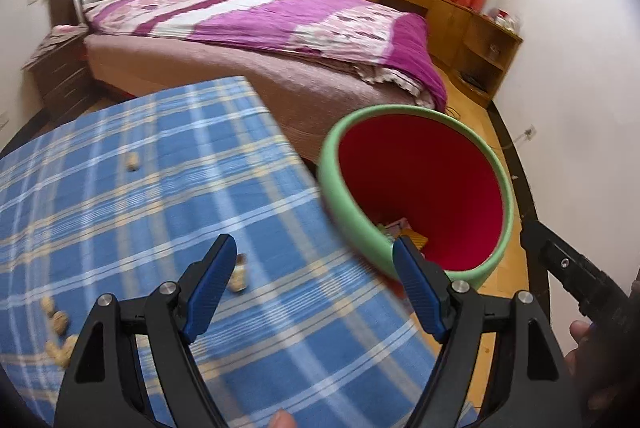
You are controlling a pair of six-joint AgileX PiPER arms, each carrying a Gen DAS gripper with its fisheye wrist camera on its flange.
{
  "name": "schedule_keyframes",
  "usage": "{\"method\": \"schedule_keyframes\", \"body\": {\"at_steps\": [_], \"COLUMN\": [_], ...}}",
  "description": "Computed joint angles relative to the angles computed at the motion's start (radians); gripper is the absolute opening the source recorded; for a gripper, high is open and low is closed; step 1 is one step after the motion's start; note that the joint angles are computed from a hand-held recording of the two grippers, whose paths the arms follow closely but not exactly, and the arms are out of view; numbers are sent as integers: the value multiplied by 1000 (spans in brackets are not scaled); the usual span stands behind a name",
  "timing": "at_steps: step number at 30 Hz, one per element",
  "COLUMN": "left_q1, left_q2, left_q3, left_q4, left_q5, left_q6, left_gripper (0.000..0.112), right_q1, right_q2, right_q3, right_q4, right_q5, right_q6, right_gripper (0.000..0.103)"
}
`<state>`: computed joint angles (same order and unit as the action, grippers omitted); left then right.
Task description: Collect trash
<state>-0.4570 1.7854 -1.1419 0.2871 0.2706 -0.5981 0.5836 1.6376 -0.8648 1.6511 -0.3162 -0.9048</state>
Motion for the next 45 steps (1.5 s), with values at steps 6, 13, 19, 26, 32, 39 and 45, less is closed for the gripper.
{"method": "schedule_keyframes", "body": {"at_steps": [6,13,19,26,32,39,45], "left_q1": [42,83,113,98,83,62,51], "left_q2": [-126,-258,-349,-462,-536,-584,-594], "left_q3": [139,286,382,494,565,610,622], "left_q4": [164,391,514,764,860,931,965], "left_q5": [-17,-18,-18,47,107,174,214], "left_q6": [-177,-417,-566,-839,-962,-1050,-1090], "left_gripper": [80,80,80,80,80,80,80], "right_q1": [106,225,321,400,450,483,487], "right_q2": [10,36,59,77,86,85,90], "right_q3": [-41,-92,-124,-140,-147,-149,-154], "right_q4": [32,73,73,49,35,25,26], "right_q5": [-58,-127,-186,-240,-269,-290,-288], "right_q6": [-34,-82,-93,-74,-62,-56,-57], "right_gripper": [94,98,98,98,98,100,100]}}
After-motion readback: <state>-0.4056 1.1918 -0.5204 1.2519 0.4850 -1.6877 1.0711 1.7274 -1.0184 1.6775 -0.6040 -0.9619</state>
